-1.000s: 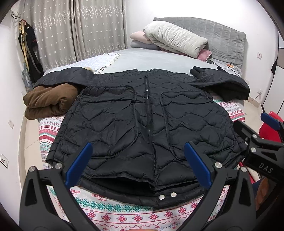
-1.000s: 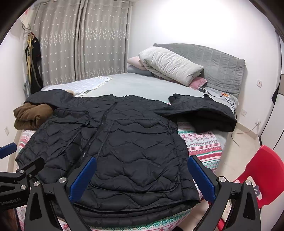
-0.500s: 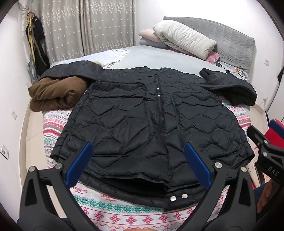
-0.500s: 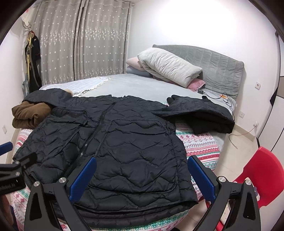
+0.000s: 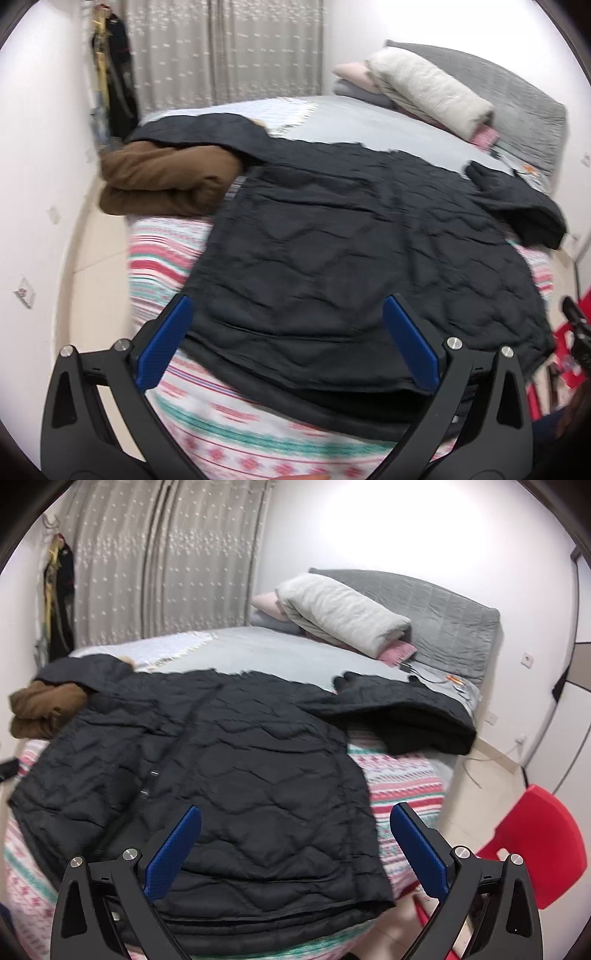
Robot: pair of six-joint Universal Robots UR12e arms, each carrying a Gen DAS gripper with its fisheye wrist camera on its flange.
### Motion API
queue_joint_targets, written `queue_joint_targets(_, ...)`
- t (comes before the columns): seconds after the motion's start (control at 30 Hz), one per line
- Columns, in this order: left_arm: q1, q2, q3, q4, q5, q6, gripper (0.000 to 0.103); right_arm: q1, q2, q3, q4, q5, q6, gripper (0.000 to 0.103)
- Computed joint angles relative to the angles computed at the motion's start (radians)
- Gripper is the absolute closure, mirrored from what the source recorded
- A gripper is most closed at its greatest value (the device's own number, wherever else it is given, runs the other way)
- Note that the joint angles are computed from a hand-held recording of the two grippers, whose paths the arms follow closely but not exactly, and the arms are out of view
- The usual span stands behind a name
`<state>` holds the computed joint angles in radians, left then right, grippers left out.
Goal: Fold large clothes
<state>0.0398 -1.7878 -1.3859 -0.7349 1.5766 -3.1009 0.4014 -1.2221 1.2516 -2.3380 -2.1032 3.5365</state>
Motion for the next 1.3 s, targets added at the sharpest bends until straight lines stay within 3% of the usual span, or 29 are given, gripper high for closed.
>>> queue_joint_targets(0.27, 0.037, -0.004, 0.001, -0.029, -0.027, -0.045, 0.000, -0.008, -0.006, 0.024, -0.003, -0.035, -0.010, 0.000)
queue_joint_targets(0.43, 0.063, -0.032, 0.034, -0.120, -0.041, -0.099, 0.001, -0.017, 0.001, 0.025, 0.013, -0.048, -0.006, 0.000)
queue_joint_targets(0.5, 0.077, -0.040, 0.047, -0.162, -0.056, -0.134, 0.004, -0.053, -0.010, 0.032, 0.066, 0.042, 0.058, 0.000)
queue_joint_targets(0.57, 0.084, -0.042, 0.049, -0.178, -0.053, -0.157, 0.005, -0.108, -0.038, 0.061, 0.110, 0.185, 0.183, 0.000)
queue_joint_targets(0.67, 0.089, -0.040, 0.043, -0.176, -0.062, -0.157, 0.005, -0.172, -0.075, 0.125, 0.092, 0.363, 0.320, 0.000)
queue_joint_targets(0.83, 0.091, -0.057, 0.054, -0.190, -0.098, -0.156, 0.014, -0.202, -0.078, 0.145, 0.133, 0.481, 0.377, 0.004)
queue_joint_targets(0.87, 0.090, -0.066, 0.063, -0.204, -0.105, -0.160, 0.019, -0.202, -0.074, 0.141, 0.145, 0.482, 0.377, 0.010)
queue_joint_targets(0.93, 0.086, -0.087, 0.088, -0.257, -0.109, -0.172, 0.048, -0.202, -0.068, 0.134, 0.166, 0.489, 0.384, 0.039)
queue_joint_targets(0.97, 0.082, -0.097, 0.100, -0.286, -0.098, -0.175, 0.058, -0.208, -0.070, 0.147, 0.141, 0.517, 0.383, 0.068)
queue_joint_targets(1.0, 0.078, -0.107, 0.110, -0.311, -0.087, -0.173, 0.076, -0.216, -0.074, 0.162, 0.109, 0.555, 0.392, 0.085)
queue_joint_targets(1.03, 0.075, -0.110, 0.110, -0.321, -0.081, -0.168, 0.087, -0.222, -0.077, 0.176, 0.080, 0.570, 0.401, 0.087)
queue_joint_targets(1.1, 0.072, -0.103, 0.097, -0.297, -0.072, -0.155, 0.093, -0.227, -0.089, 0.189, 0.048, 0.555, 0.405, 0.095)
queue_joint_targets(1.17, 0.074, -0.092, 0.084, -0.284, -0.082, -0.145, 0.095, -0.233, -0.103, 0.202, 0.009, 0.540, 0.405, 0.097)
queue_joint_targets(1.3, 0.100, -0.048, 0.042, -0.294, -0.184, -0.119, 0.095, -0.245, -0.130, 0.214, -0.023, 0.490, 0.413, 0.098)
